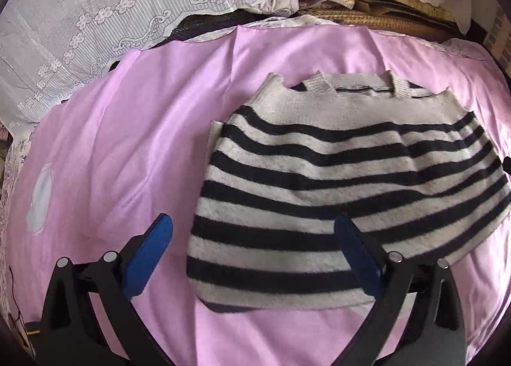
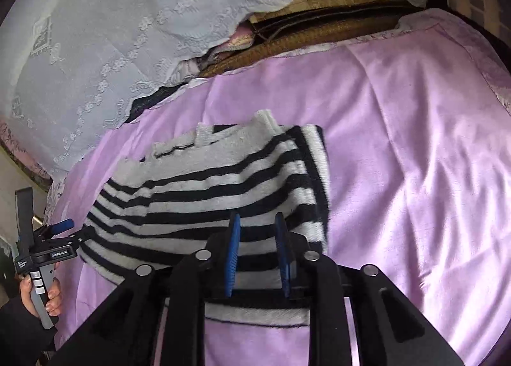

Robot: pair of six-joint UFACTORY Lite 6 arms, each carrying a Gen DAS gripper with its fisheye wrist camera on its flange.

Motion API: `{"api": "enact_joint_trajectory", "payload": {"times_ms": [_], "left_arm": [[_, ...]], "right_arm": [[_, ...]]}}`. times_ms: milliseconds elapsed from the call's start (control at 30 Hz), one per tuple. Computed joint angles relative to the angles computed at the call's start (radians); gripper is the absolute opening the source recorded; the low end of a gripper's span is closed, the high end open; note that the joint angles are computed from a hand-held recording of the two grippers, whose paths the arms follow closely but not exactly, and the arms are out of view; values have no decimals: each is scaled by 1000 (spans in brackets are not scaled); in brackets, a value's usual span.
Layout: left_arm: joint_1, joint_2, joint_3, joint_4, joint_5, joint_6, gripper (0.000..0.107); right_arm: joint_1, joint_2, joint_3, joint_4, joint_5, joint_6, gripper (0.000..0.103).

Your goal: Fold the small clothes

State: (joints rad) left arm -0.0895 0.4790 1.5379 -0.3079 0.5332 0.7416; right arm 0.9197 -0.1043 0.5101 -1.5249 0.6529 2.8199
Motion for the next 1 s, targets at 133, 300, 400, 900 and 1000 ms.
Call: {"api": "enact_joint_trajectory", "payload": {"times_ms": [133,300,400,900,1000], "left_arm": [[-47,-116,-182,-52,-33,59,98],[-74,-121,-302,14,-138,10,99],[-38,-103,-280,-36,-114,82,99],[-61,118,240,-18,85,-14,99],[-105,294,473,62,155,-125,99]], "right_arm": [[103,170,179,30,-3,-77,26],[119,318,230,-12,-64,23,26],[124,284,117,-139,-82,200,13],[-67,287,330,-98,-133,-126,26],[-167,403,500,-112,-207,-226,26]]}}
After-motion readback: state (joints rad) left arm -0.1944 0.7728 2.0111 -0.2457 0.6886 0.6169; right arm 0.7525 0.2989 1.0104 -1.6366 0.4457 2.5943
